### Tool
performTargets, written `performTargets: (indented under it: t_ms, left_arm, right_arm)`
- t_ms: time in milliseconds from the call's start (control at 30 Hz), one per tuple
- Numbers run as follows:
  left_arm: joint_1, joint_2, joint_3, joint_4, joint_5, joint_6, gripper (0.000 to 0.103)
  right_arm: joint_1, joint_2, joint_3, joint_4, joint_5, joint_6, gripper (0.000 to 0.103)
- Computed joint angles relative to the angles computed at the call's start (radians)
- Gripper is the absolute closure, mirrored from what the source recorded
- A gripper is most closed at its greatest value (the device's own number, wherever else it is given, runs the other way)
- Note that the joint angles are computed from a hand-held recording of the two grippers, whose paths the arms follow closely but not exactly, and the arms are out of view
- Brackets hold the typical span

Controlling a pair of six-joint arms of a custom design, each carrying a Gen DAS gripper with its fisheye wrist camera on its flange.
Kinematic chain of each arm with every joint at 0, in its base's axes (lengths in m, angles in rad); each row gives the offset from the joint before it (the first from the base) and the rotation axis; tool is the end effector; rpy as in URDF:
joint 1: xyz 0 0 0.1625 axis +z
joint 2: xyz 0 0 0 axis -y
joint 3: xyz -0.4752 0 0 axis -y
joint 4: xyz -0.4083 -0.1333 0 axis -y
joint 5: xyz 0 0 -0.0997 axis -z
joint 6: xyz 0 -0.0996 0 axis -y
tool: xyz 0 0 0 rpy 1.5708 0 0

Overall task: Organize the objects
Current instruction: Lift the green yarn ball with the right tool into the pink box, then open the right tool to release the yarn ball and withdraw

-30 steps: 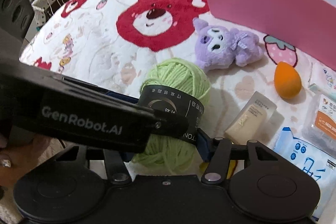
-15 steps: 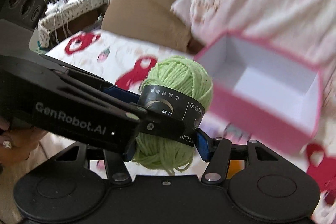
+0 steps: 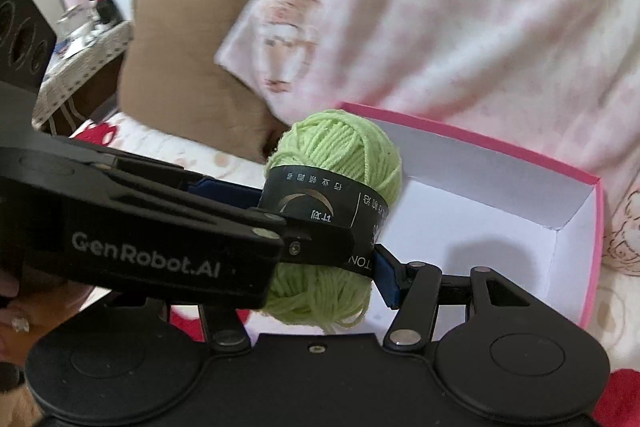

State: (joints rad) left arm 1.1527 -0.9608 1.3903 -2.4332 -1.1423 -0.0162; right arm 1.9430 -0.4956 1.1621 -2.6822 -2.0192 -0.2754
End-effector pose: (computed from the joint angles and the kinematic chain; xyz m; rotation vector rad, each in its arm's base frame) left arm -0.1538 -0.7764 0.3416 0.4169 2.7014 -0.7143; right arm 0.3995 -0.7754 0.0980 0.7134 -2.5552 0.6278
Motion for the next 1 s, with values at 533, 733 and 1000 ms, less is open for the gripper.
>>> performTargets:
  t_ms: [533,733,1000]
  left_arm:
    - [0.061,0.176,-0.206,0.081,0.064,-0.035,0.047]
    - [0.059,0.176,-0.197,0.054,0.095,0.004,0.066]
    - [0.063,0.169,-0.175,0.010,0.097,-0.004,0.070]
  right_arm:
    - [-0.071,0.166,-0.265,0.178,-0.029,0.076,0.042]
    - [-0.087,0.162,-0.264,0.184,0.057,0.091,0.033]
    - [-0.083,0.126,-0.173,0.099,0.034,-0.017,0.048]
